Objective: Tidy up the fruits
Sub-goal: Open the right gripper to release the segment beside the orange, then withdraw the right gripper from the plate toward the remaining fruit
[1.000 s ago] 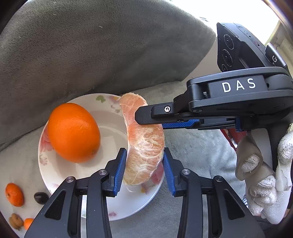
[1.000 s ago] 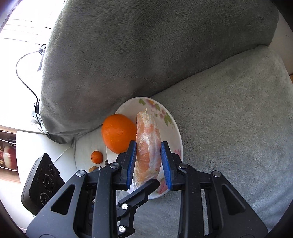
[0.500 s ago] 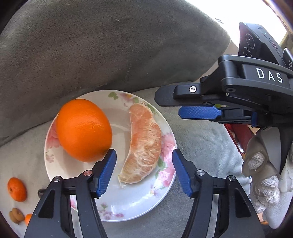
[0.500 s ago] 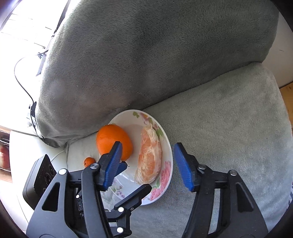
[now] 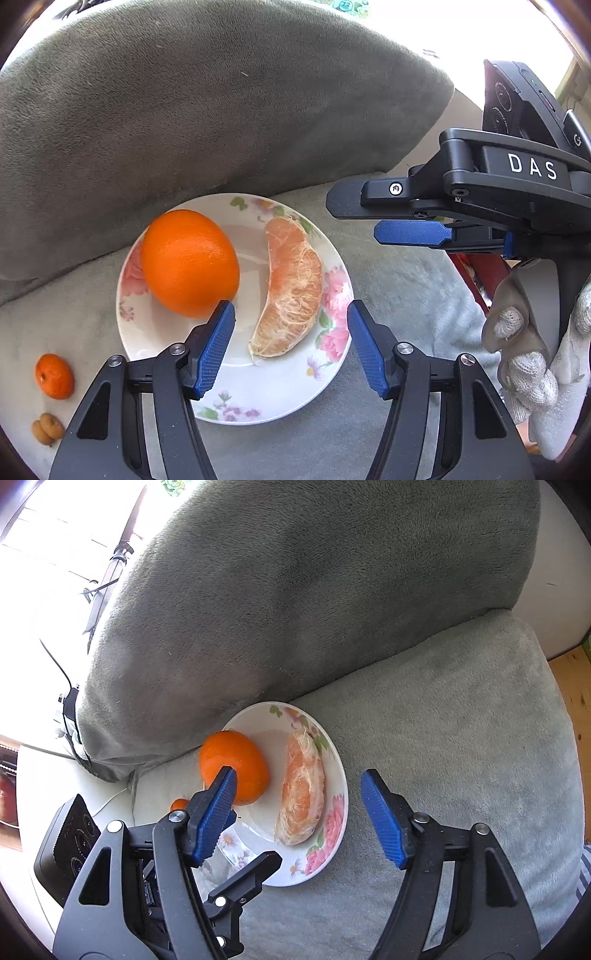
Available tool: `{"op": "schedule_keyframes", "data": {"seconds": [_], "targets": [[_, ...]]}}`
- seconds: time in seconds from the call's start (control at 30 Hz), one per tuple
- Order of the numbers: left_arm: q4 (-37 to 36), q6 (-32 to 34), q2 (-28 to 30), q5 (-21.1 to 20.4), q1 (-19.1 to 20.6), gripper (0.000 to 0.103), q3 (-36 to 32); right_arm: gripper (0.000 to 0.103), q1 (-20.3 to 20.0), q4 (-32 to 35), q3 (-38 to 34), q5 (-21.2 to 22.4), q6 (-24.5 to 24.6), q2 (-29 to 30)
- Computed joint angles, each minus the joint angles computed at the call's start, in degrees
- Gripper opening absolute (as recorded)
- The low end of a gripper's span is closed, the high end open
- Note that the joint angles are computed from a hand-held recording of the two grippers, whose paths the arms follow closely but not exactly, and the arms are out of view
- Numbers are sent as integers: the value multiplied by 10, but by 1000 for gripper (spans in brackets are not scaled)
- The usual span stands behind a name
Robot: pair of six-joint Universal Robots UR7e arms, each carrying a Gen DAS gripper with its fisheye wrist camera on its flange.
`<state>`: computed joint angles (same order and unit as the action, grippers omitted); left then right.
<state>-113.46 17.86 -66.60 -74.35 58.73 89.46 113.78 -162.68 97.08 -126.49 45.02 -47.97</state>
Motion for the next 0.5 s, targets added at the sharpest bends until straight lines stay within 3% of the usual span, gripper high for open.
{"op": "schedule_keyframes", "data": {"seconds": [0.3, 0.5], "targets": [[37, 6, -25, -3, 4, 63, -22, 72, 26, 33, -28, -28, 18, 20], [48, 7, -32, -3, 12, 63, -33, 72, 38, 19, -35, -35, 43, 37]]}}
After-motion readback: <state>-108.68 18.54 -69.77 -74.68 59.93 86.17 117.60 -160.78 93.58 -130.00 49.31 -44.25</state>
